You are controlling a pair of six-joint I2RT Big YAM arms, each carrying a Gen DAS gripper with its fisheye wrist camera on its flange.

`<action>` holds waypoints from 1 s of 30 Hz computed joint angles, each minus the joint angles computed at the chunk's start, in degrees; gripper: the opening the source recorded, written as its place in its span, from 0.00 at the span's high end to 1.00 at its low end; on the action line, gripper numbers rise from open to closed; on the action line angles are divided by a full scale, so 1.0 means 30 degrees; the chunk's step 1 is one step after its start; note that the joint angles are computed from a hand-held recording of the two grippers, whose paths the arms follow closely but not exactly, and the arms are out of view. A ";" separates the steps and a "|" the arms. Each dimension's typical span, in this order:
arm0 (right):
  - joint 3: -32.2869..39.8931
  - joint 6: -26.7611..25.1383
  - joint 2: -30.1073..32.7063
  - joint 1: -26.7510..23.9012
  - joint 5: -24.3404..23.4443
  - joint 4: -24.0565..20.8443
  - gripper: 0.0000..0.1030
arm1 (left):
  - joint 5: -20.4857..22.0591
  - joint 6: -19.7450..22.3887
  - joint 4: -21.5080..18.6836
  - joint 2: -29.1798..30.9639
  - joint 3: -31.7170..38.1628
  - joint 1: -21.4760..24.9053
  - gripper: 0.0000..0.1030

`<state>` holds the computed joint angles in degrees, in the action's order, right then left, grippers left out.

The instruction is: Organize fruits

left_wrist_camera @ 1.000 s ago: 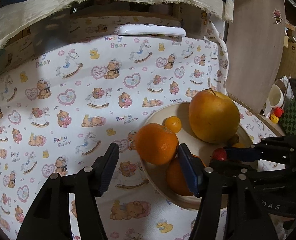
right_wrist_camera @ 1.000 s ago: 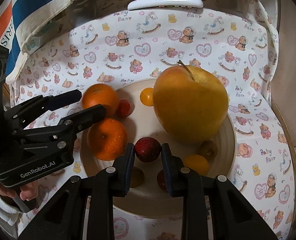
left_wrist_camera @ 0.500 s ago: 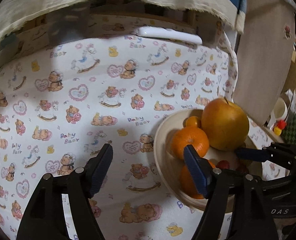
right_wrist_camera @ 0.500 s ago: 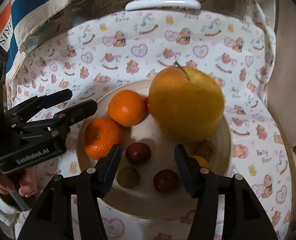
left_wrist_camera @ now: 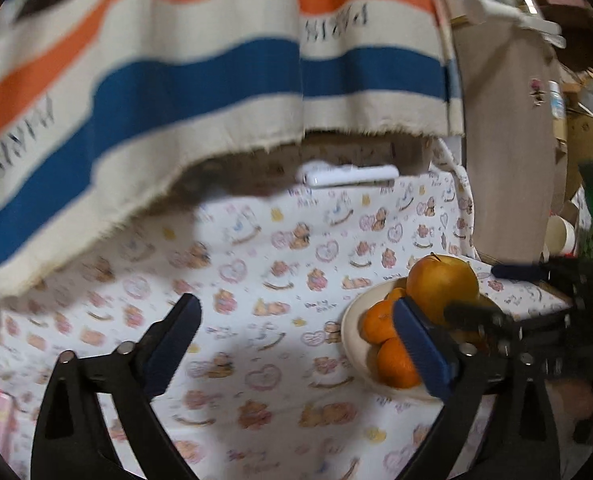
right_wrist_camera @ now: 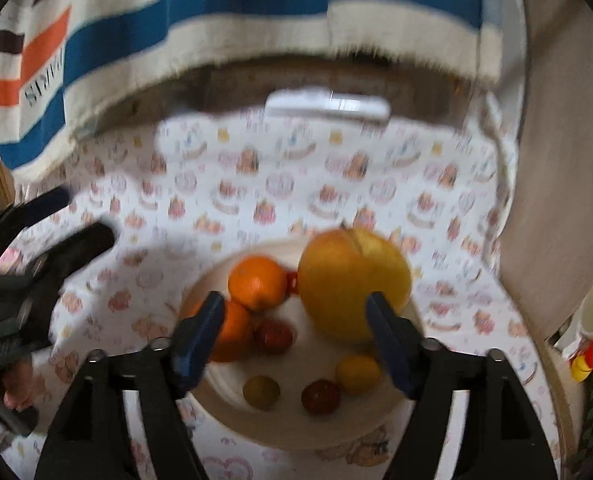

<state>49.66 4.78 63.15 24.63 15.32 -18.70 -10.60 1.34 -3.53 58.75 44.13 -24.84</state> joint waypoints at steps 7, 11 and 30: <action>-0.1540 0.1300 -0.1172 0.0307 0.0837 0.3576 0.00 | -0.1200 0.0406 0.1756 -0.2538 -0.2195 -0.0383 0.01; -0.2500 0.0661 -0.1671 0.0899 0.2001 0.5966 0.00 | -0.1754 0.0018 0.2618 -0.2670 -0.2635 -0.0220 0.01; -0.2941 -0.0939 -0.1090 0.2523 0.3692 0.7187 0.00 | -0.2519 -0.2447 0.1139 -0.1348 -0.2104 0.1039 0.01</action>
<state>40.84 1.96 59.88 32.20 26.39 2.86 -18.15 -6.00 -0.11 54.70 37.82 -21.72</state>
